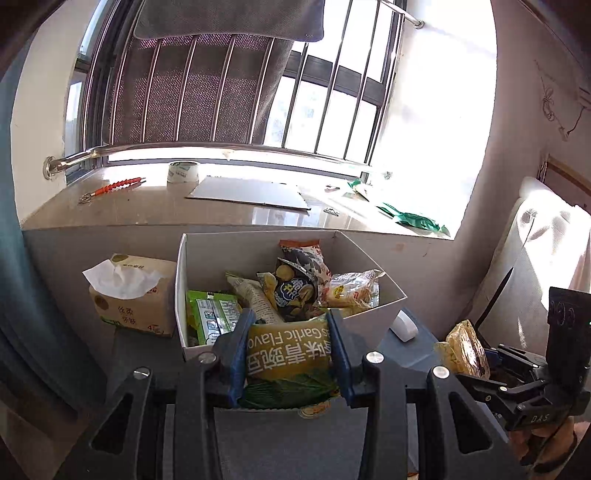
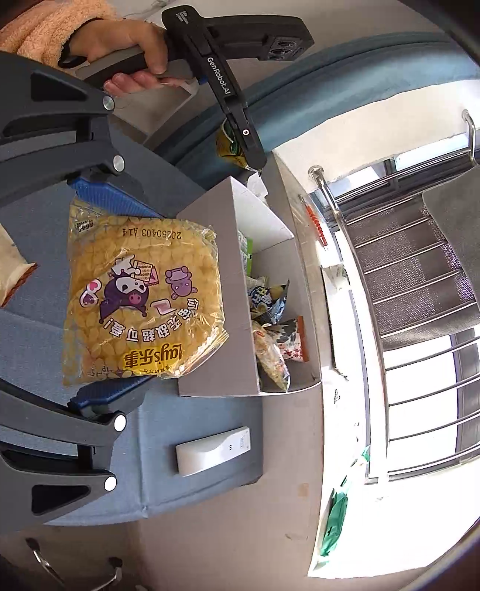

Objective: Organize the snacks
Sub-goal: 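Carry both bags into the white box and open both grippers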

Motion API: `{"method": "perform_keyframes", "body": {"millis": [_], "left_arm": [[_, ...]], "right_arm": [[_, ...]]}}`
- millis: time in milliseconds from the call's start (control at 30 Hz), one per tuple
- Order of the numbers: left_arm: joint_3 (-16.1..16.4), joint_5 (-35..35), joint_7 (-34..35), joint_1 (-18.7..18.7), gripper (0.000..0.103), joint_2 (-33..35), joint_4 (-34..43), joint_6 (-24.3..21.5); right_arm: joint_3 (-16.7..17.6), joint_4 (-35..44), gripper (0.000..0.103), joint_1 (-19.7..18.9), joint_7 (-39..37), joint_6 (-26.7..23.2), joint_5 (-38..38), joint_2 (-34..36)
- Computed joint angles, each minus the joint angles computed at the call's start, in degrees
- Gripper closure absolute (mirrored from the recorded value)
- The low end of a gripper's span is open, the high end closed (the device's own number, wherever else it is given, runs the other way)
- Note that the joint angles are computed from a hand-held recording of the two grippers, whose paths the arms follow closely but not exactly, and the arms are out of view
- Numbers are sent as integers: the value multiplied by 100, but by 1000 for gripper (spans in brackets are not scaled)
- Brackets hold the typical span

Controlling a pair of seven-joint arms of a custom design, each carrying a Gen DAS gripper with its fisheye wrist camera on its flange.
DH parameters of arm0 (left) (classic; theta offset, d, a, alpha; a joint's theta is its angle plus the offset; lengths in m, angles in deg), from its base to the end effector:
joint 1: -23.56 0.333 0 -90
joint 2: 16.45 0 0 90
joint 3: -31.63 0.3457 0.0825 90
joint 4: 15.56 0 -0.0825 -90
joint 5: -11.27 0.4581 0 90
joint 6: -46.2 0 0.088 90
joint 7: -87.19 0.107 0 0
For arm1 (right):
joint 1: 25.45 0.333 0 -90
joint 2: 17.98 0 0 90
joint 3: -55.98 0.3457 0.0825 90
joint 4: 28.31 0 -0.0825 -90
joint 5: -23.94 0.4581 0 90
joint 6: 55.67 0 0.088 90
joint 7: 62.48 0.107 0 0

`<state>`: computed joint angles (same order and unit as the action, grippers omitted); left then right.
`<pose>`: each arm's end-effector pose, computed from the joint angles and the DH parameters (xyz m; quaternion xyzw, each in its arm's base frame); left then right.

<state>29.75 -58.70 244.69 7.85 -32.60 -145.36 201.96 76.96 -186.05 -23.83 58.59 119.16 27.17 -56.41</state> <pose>0.5469 -0.1388 0.5378 -0.4350 0.7483 -0.4809 0.1400 0.4010 0.1676 0.4972 -0.5754 0.6771 -0.2361 0.3932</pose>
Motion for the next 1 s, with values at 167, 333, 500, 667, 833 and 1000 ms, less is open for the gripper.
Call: {"method": "perform_keyframes", "body": {"millis": [167,333,500,667,833,1000], "left_arm": [[-86,131,-283,90,60,474,688,-121],[-397,915,-1075,339,60,1229,1481,-159],[-709,2034,-2032,605,54,1890,2088,-183],[-967,2588,-2525,879,0,2114,2186,-192],[-1030,2673,-2639,993,0,2071,2038,-134],[-1021,2321,-2203,986,0,1668,1640,20]], "right_arm": [[-521,1009,23,42,-515,22,-42,890],[-172,2109,23,-781,-148,-459,-663,1781],[-553,2926,23,-723,102,-982,-1000,2602],[-983,3178,0,-510,462,-1112,-1151,2955],[-1244,3029,0,-251,626,-1025,-1610,2836],[-1288,2770,0,-96,793,-954,-2067,2536]]}}
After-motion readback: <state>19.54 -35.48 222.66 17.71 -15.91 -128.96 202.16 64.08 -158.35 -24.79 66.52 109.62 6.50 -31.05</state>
